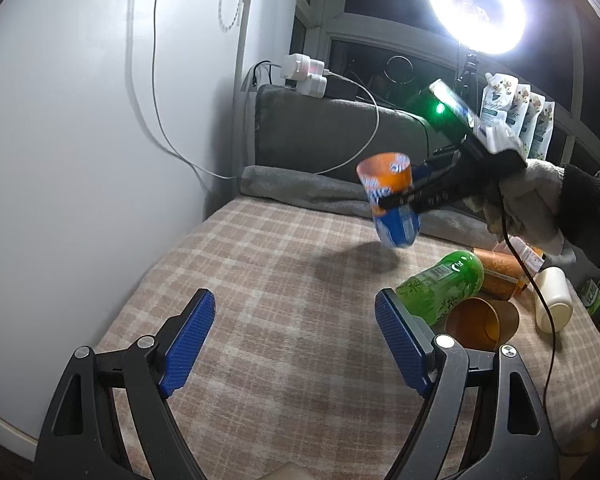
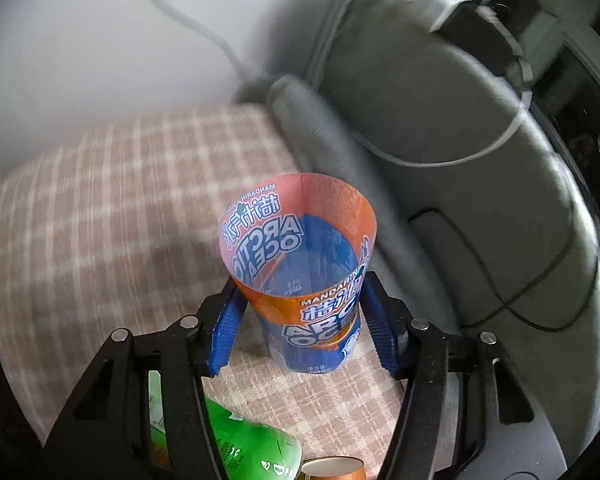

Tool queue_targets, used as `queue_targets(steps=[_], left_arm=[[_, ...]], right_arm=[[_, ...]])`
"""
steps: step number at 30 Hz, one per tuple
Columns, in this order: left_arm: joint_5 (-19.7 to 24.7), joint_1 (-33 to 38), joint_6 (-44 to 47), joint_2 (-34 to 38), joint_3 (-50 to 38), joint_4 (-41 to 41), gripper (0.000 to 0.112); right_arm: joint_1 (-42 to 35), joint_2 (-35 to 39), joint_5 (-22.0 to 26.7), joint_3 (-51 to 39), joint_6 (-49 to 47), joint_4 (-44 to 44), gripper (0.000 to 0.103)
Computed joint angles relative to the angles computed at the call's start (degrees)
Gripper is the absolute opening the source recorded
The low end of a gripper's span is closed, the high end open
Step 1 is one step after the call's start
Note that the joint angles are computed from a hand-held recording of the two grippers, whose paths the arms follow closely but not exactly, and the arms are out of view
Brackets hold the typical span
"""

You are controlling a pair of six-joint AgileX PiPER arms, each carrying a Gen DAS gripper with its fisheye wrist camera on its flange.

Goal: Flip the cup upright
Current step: 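Close the right gripper on the cup and lift it off the table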

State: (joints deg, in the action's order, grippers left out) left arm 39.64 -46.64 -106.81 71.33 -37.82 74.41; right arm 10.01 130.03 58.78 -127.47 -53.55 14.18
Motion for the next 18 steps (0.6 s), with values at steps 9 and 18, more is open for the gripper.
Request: queue_targets(steps=[9, 18], left_arm=[[5.02, -5.54, 0.76, -1.93, -0.75, -0.86, 0.082], [10.35, -14.06, 0.67, -2.82, -2.22, -0.89, 0.082]], right_arm=[[-5.46, -15.05, -6.85, 20.22, -7.11, 13.84, 0.059], [-17.40, -33.66, -4.78, 40.35, -19.39, 26.38, 0.059]])
